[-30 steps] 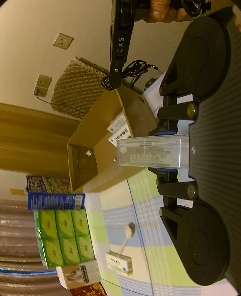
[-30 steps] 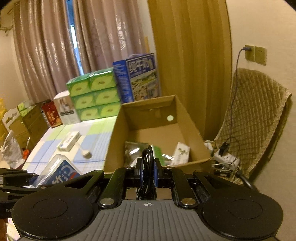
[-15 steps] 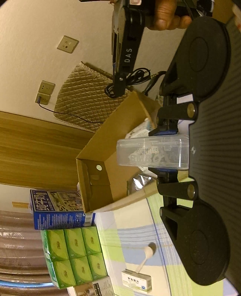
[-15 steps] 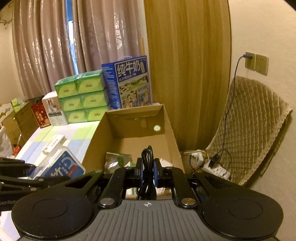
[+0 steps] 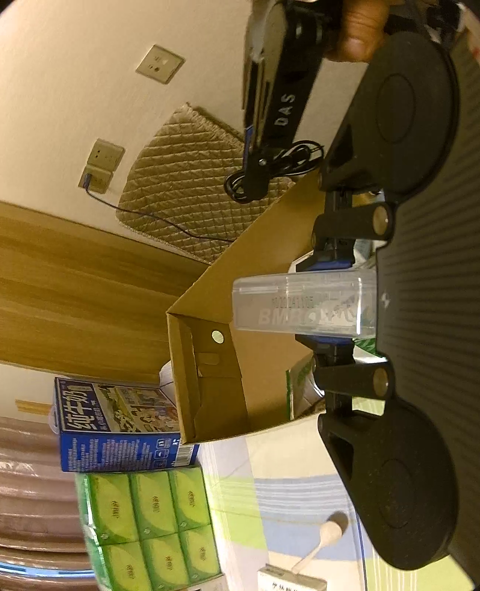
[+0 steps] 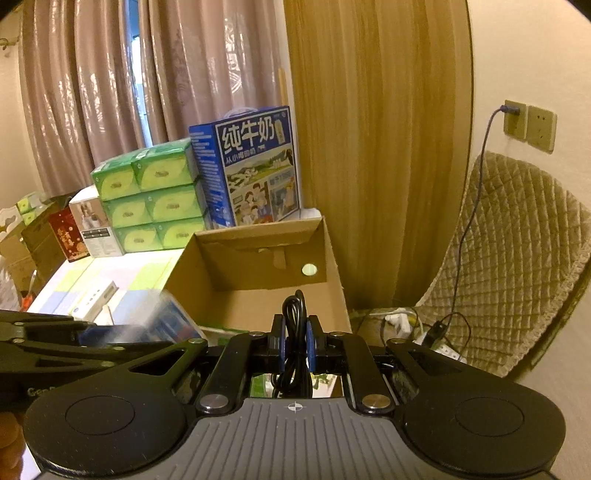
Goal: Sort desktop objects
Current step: 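Open the left tool to drop the case while the right drops the cable into the box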
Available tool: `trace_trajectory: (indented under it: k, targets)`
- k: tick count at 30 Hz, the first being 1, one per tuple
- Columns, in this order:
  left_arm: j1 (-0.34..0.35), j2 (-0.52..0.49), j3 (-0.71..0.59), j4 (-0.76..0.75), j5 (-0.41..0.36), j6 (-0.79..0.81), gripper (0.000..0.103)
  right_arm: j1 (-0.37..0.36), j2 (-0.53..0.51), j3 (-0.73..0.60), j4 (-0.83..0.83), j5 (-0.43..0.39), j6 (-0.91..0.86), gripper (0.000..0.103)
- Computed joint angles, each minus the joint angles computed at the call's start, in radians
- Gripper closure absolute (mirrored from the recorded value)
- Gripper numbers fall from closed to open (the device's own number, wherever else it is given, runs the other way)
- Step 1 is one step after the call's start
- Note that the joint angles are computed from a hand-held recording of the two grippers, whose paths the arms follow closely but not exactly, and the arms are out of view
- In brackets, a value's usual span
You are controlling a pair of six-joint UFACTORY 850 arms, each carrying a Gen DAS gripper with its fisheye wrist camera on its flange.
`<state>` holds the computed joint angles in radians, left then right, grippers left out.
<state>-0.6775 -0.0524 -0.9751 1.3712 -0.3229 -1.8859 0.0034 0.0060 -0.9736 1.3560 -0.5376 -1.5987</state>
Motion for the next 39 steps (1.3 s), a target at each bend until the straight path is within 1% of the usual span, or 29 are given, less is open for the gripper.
trace_trajectory:
  k: [1,5,10,15,16,17,18,19,20,22,25,27,33,34,36,38,39]
  targets:
    - [0.006,-0.008,-0.004,-0.003,0.002,-0.002,0.064,0.001,-0.007,-0.005,-0.002,-0.001,0.004,0.095]
    - [0.023,-0.008,0.004,-0.006,-0.003,0.017,0.064,0.007,-0.027,-0.012,-0.011,-0.003,0.008,0.095]
    - [0.030,0.027,0.051,0.016,-0.022,-0.024,0.064,0.027,-0.051,-0.023,-0.035,-0.002,0.035,0.095]
    - [0.030,0.060,0.084,0.015,-0.043,-0.023,0.063,0.050,-0.076,-0.053,-0.038,-0.018,0.056,0.095]
    - [0.030,0.065,0.088,0.014,-0.045,-0.023,0.062,0.053,-0.081,-0.060,-0.029,-0.018,0.058,0.092]
    - [0.030,0.070,0.092,0.013,-0.050,-0.021,0.061,0.055,-0.085,-0.067,-0.015,-0.019,0.059,0.079]
    - [0.028,0.075,0.097,0.016,-0.060,-0.024,0.057,0.053,-0.086,-0.071,0.003,-0.022,0.056,0.069]
    - [0.027,0.081,0.103,0.021,-0.069,-0.027,0.054,0.049,-0.084,-0.072,0.027,-0.029,0.045,0.052]
    - [0.026,0.087,0.108,0.026,-0.074,-0.032,0.053,0.045,-0.079,-0.069,0.053,-0.033,0.026,0.048]
    - [0.027,0.099,0.120,0.029,-0.081,-0.036,0.051,0.040,-0.067,-0.063,0.069,-0.033,0.011,0.048]
    - [0.030,0.121,0.142,0.016,-0.088,-0.027,0.048,0.032,-0.048,-0.050,0.051,-0.035,0.031,0.046]
    - [0.030,0.139,0.157,0.007,-0.094,-0.024,0.047,0.028,-0.029,-0.036,0.034,-0.030,0.051,0.042]
    - [0.012,0.208,0.208,-0.036,-0.136,0.004,0.038,0.023,0.038,0.013,0.018,-0.045,0.085,0.029]
    - [0.007,0.224,0.218,-0.045,-0.148,0.010,0.036,0.024,0.049,0.018,0.010,-0.052,0.094,0.027]
    - [-0.001,0.256,0.238,-0.063,-0.175,0.018,0.035,0.034,0.075,0.032,-0.009,-0.059,0.111,0.023]
    - [-0.008,0.293,0.259,-0.093,-0.203,0.039,0.034,0.046,0.104,0.050,-0.017,-0.062,0.118,0.018]
    - [-0.013,0.315,0.271,-0.103,-0.220,0.047,0.030,0.054,0.118,0.060,-0.019,-0.063,0.119,0.016]
